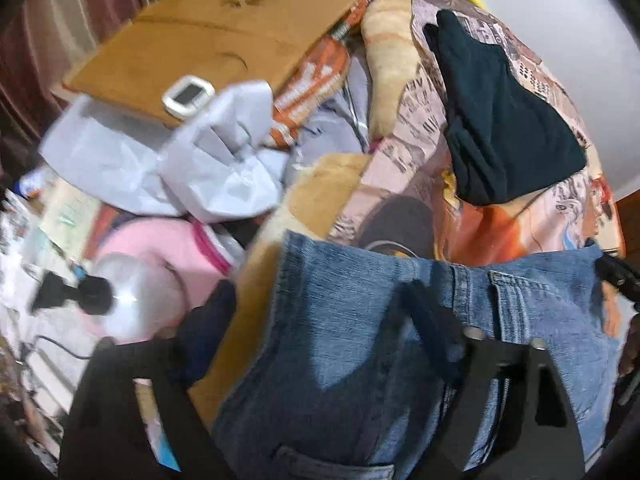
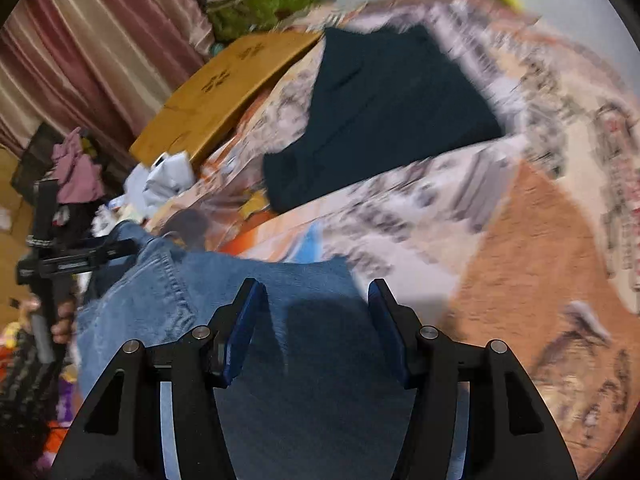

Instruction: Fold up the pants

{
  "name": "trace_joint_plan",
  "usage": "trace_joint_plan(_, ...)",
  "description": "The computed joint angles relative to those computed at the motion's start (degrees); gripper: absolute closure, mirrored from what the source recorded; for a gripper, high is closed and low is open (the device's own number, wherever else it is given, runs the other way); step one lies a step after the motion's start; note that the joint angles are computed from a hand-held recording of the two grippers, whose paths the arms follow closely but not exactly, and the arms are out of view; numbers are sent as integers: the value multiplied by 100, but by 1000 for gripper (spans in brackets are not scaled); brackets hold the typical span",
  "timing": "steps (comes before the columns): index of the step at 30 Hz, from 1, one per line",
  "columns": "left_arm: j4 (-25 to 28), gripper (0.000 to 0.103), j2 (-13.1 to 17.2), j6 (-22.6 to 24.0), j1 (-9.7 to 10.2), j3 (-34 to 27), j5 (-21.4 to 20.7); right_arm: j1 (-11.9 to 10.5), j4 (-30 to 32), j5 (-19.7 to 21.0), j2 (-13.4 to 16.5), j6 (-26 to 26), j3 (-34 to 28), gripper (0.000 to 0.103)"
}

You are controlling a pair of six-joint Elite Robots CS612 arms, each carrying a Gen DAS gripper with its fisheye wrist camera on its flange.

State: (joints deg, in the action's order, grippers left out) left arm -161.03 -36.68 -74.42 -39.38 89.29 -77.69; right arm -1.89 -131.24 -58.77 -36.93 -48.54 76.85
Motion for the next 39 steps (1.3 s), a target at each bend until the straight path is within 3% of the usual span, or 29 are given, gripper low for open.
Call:
trace_joint_plan(1, -177, 37, 33, 9, 17, 8, -104, 15, -4, -2, 8, 33, 6, 57)
trace_joint_plan(3, -226, 41, 36, 38, -27, 18, 54, 44, -277, -103, -5, 94, 101, 65)
trace_joint_plan(5, -148, 55, 16, 198, -72, 6, 183, 30, -516, -69, -13, 151, 181, 72)
trace_joint_plan(7, 91, 82, -52, 264, -142, 23, 462, -4, -483, 40, -2, 181, 161, 77)
trace_joint_plan(9, 192, 97, -124, 271, -200, 82, 690, -3, -555, 34, -19, 93, 184, 79)
trace_joint_plan(11, 450, 98, -194, 73, -246, 124, 949, 31, -995, -37, -77, 14, 354, 83)
trace_joint_plan(14, 967, 98, -285, -343, -314, 194, 1310, 62, -1462, -88, -90, 32, 462, 95)
trace_joint_plan(19, 1063, 96, -269, -332, -317, 193, 1073, 86, -1601, -216, -79, 104, 474, 95)
trace_joint_plan(21, 1199, 95, -339, -320, -351, 201, 1096, 81, -1602, -211, -123, 183, 507, 90)
trace_joint_plan(24, 1030, 83, -490, -404, -423, 364, 1144, 37, -1665, -162, -247, 342, 628, 90)
trace_joint_plan(28, 995, 48, -678, -611, -567, 540, 1342, -96, -1629, 136, -520, 105, 920, 80)
trace_joint_plan(32, 1273, 41, -818, -658, -747, 594, 1508, -258, -2056, 307, -846, -208, 1445, 64)
trace_joint_plan(36, 1412, 30, -900, -710, -914, 637, 1537, -417, -2319, 397, -1128, -629, 1930, 62)
trace_joint_plan(39, 1299, 30, -923, -829, -996, 695, 1403, -505, -2348, 494, -1253, -851, 2175, 59)
